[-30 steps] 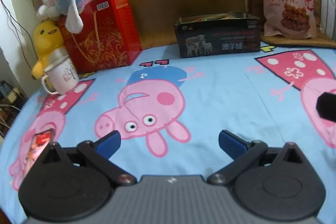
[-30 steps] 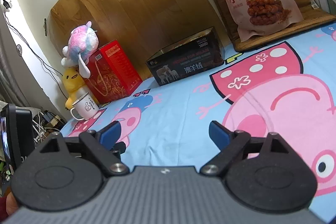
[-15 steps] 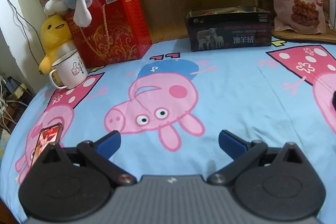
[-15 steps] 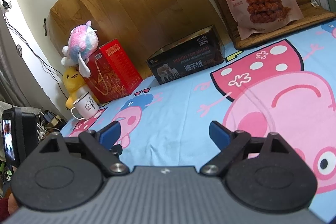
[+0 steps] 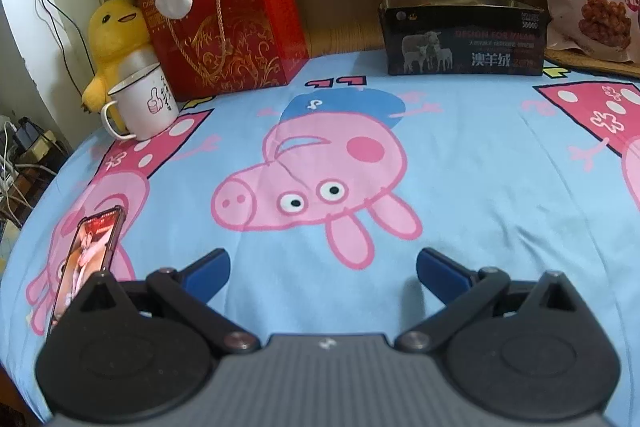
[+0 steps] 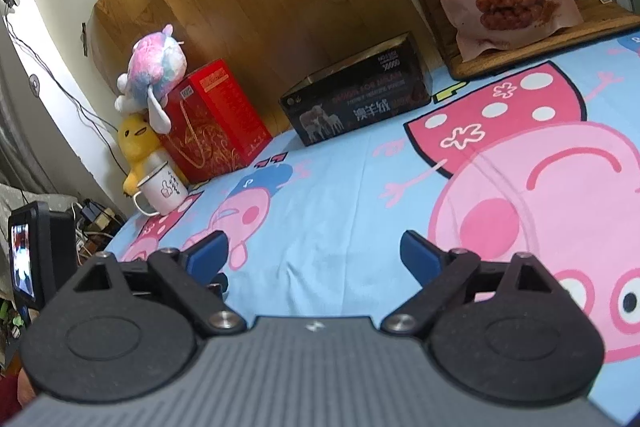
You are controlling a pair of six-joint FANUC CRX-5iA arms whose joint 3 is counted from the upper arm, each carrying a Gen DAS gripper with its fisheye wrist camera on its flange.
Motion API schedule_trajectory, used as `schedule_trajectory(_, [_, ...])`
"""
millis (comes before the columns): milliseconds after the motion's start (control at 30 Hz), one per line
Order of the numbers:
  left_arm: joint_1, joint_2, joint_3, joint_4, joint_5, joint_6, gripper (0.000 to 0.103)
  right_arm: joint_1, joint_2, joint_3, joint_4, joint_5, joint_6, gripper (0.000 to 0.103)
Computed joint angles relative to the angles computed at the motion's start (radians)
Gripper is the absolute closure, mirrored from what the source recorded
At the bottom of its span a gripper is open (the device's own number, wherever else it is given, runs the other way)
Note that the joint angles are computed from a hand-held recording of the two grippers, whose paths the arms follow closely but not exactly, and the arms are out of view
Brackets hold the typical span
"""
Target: Organize snacks
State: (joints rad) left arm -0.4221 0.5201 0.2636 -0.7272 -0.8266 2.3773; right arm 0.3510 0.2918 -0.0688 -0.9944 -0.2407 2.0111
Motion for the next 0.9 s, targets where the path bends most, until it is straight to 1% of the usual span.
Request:
schedule_trajectory(400, [0.022,0.0,-0.014,0.055,0.023,-0.032,0.0,0.019,0.009,0.004,0.053,-0.006,-0.049,0.007])
schedule_trajectory(533, [0.03,-0.008,-0.031,0.09,0.056,-0.065,0.0,0.028,0.008,-0.005,0.082,0.021,-0.091,0.007])
schedule_trajectory(633, [0.043,-0.017,-0.05,0.132,0.087,-0.097,0.0,0.046,0.007,-0.017,0.136,0.053,-0.154,0.007])
schedule_trajectory(800, [0.083,-0.036,-0.097,0.246,0.157,-0.177,0.0,0.051,0.006,-0.017,0.146,0.055,-0.152,0.007])
schedule_trajectory(900, [0.095,-0.045,-0.117,0.28,0.183,-0.202,0.0,0.054,0.006,-0.016,0.147,0.056,-0.145,0.007])
